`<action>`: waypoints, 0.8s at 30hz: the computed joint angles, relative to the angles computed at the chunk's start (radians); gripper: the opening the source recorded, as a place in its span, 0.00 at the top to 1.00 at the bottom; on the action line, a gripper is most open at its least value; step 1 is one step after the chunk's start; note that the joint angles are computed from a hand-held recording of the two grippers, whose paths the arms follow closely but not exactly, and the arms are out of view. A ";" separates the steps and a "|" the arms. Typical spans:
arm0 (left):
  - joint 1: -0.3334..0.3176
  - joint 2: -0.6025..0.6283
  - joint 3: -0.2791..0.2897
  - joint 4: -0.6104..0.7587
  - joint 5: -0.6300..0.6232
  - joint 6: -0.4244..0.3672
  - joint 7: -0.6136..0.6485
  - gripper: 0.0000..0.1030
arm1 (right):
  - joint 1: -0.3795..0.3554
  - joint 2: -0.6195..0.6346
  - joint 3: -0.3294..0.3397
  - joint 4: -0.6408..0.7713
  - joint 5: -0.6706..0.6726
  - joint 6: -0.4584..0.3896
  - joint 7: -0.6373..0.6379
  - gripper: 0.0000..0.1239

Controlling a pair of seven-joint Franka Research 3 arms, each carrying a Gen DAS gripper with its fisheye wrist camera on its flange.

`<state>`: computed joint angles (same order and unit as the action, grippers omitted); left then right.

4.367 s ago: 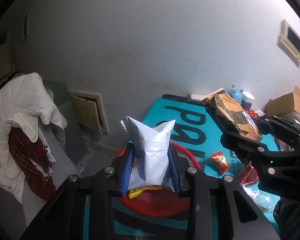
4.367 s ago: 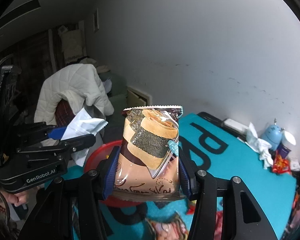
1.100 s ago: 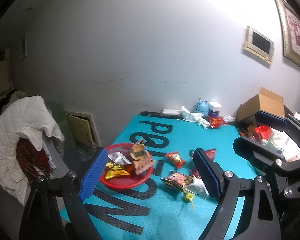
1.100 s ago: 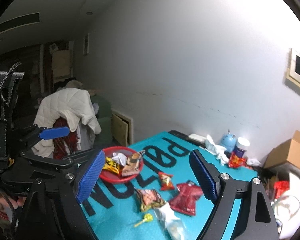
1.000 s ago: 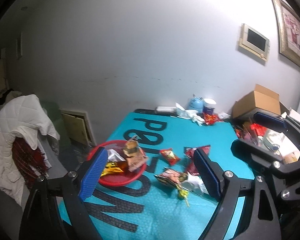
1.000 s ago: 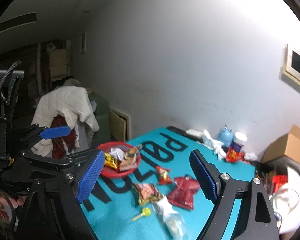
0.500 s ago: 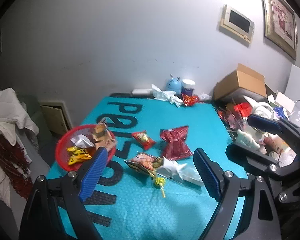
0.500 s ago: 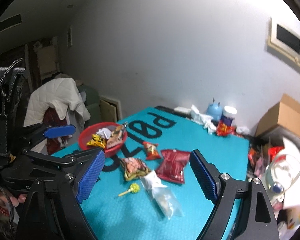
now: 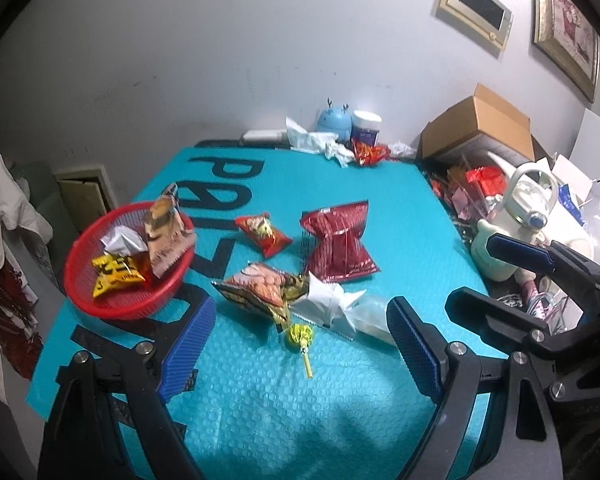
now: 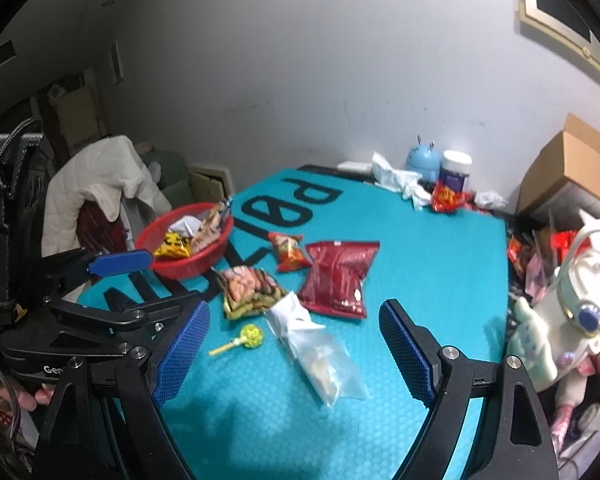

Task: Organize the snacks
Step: 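Move both open tools back over the remaining snacks on the table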

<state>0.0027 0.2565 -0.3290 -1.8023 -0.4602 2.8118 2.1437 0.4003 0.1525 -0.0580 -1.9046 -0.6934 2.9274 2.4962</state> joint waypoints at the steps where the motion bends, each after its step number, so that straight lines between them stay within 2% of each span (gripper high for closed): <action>1: -0.006 0.009 0.006 0.007 0.014 -0.008 -0.012 0.15 | -0.006 0.005 0.006 -0.001 0.021 0.000 -0.017 0.30; 8: -0.019 0.066 0.023 0.044 0.102 -0.040 -0.093 0.15 | -0.014 0.047 0.014 -0.001 0.173 -0.007 -0.164 0.30; 16: 0.004 0.122 0.004 0.077 0.140 -0.066 -0.134 0.15 | -0.010 0.104 0.010 0.021 0.329 -0.009 -0.314 0.30; 24: -0.012 0.177 0.023 0.119 0.221 -0.096 -0.217 0.15 | -0.012 0.149 0.013 0.040 0.497 -0.012 -0.464 0.30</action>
